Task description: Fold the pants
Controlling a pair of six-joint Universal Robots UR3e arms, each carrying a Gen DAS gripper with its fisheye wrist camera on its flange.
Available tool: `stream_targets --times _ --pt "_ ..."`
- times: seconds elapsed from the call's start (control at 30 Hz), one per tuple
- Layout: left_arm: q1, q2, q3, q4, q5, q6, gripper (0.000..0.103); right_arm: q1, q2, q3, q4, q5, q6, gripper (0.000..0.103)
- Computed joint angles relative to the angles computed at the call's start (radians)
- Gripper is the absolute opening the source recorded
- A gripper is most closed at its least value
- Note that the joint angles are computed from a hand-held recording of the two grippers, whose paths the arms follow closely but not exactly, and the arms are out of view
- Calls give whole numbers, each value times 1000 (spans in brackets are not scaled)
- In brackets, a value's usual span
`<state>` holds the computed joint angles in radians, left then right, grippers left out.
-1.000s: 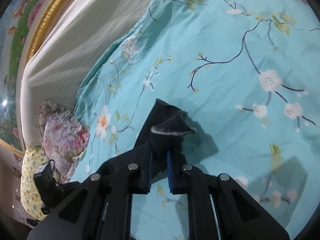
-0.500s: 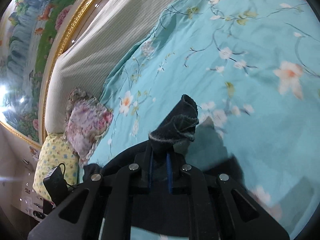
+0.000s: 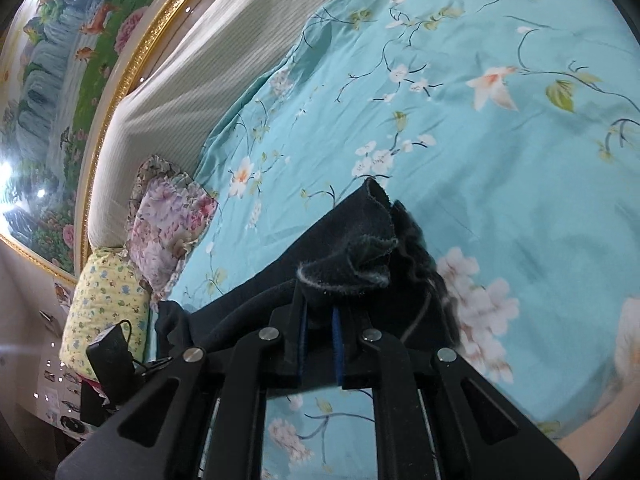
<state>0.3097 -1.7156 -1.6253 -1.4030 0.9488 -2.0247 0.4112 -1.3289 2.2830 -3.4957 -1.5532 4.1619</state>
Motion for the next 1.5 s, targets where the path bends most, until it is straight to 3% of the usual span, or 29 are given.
stream_targets --times 0.23,0.3,0.37,0.47,0.67,0.73,0.8,0.87,1.07,1.27,1.5 --pt "-24 -37 -54 83 58 -53 16 -14 82 23 -20 21 21 12" --pt "-12 -21 -85 95 58 -56 18 -8 73 42 -26 17 34 18" --pt "7 1 -99 67 49 -37 33 5 38 59 -3 4 53 20" --pt "45 51 -132 33 31 -6 47 65 -81 45 184 -118 77 21" --pt "161 121 -175 -32 0 6 51 195 -135 -79 316 -320 39 23" --pt "203 138 -181 -38 -17 -14 54 202 -87 -140 291 -286 -19 33" --pt "234 165 -207 23 -18 -73 68 202 -31 -207 288 -236 -74 54" --pt "268 173 -215 75 -22 -129 71 209 48 -295 284 -187 -122 54" --pt "355 71 -55 59 -34 -272 71 223 247 -557 338 -41 -203 55" --pt "341 -55 126 145 44 -509 75 235 420 -814 419 94 -292 54" --pt "274 -266 500 52 127 -753 75 249 618 -1184 636 193 -393 54"
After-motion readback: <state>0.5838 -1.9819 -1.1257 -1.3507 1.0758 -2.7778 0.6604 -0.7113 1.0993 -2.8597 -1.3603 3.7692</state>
